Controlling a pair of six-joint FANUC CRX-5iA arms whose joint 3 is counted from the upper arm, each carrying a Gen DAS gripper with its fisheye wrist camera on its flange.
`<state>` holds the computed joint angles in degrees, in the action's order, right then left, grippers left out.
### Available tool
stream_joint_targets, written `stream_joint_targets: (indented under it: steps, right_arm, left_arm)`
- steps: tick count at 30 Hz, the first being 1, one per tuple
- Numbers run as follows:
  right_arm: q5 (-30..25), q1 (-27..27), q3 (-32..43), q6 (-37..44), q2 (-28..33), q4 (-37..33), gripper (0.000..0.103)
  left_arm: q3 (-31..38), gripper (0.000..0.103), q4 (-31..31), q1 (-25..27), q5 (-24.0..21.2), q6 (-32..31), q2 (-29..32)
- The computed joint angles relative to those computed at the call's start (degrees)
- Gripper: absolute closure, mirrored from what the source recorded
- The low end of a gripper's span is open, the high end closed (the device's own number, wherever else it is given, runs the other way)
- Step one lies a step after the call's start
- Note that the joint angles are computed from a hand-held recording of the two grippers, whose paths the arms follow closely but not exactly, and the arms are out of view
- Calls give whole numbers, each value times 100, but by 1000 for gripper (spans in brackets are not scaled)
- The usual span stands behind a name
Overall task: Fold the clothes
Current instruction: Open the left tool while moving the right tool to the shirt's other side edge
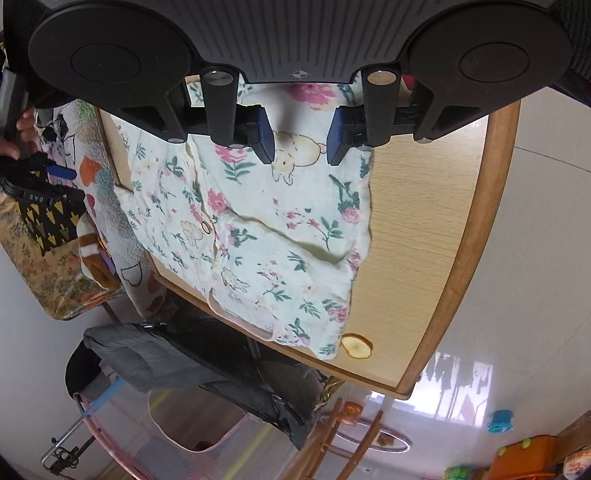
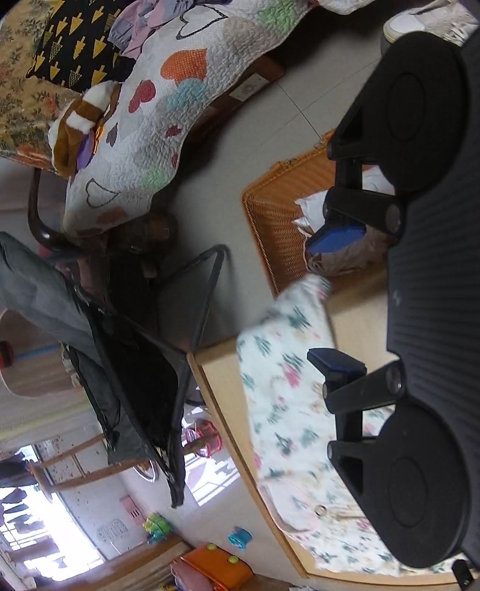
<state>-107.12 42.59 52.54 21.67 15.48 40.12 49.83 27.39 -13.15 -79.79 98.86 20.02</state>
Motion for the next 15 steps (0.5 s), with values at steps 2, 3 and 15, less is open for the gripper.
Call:
stream_joint_targets:
  steps: [2, 3, 15]
  right_arm:
    - [43, -83, -4, 51, 13, -28, 46]
    - [74, -117, -11, 100, 19, -54, 46]
    - [226, -577, 150, 435, 271, -741, 47]
  left_arm:
    - [125, 69, -49, -23, -70, -104, 58]
    - [140, 69, -84, -35, -91, -139, 48]
    - [1624, 69, -565, -251, -983, -150, 735]
